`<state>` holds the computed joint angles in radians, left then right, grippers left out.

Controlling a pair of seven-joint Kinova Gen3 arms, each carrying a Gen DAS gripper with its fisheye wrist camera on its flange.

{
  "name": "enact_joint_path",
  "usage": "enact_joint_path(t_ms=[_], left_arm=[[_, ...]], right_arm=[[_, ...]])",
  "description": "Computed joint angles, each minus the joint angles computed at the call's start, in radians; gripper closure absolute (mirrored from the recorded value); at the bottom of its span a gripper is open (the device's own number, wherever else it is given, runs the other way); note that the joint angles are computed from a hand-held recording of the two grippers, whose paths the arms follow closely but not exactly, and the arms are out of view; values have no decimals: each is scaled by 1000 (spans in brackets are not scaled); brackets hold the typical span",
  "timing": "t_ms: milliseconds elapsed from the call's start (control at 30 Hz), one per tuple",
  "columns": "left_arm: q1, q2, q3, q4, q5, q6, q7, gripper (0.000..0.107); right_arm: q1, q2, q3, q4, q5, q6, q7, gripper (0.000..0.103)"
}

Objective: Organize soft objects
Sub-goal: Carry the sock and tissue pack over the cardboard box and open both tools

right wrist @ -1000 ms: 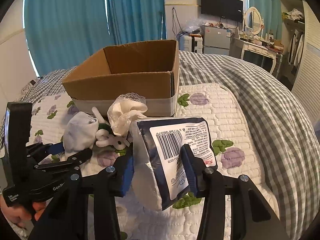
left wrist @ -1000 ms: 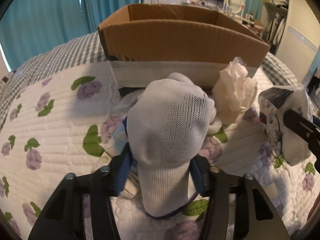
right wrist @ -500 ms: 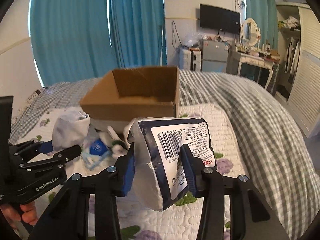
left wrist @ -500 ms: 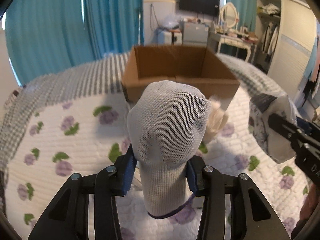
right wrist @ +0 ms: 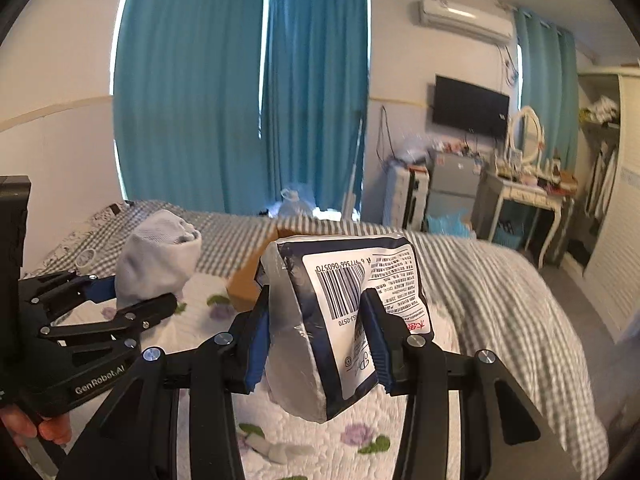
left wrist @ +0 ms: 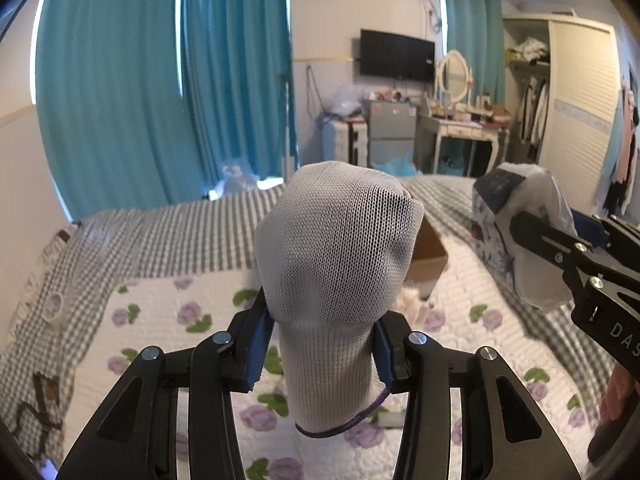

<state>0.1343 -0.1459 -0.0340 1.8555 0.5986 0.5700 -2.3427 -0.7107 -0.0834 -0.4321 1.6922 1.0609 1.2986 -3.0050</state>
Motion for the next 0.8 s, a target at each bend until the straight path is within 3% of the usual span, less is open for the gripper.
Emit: enact_joint_path(t_ms=[233, 400, 600, 800], left_arm=[[-24, 49, 8, -129, 15, 60, 6, 64], [-30, 133, 64, -229, -45, 25, 22, 64], [-36, 262, 123, -332, -152, 34, 138, 64], [-2, 382, 160, -393, -284, 3, 257, 64]], right_arm=[[10, 26, 30, -151, 33, -14, 176, 60], [44, 58, 86, -237, 12, -79, 287, 60], [117, 94, 175, -264, -67, -223, 369, 60], [216, 115, 256, -191, -183, -417, 391, 60]])
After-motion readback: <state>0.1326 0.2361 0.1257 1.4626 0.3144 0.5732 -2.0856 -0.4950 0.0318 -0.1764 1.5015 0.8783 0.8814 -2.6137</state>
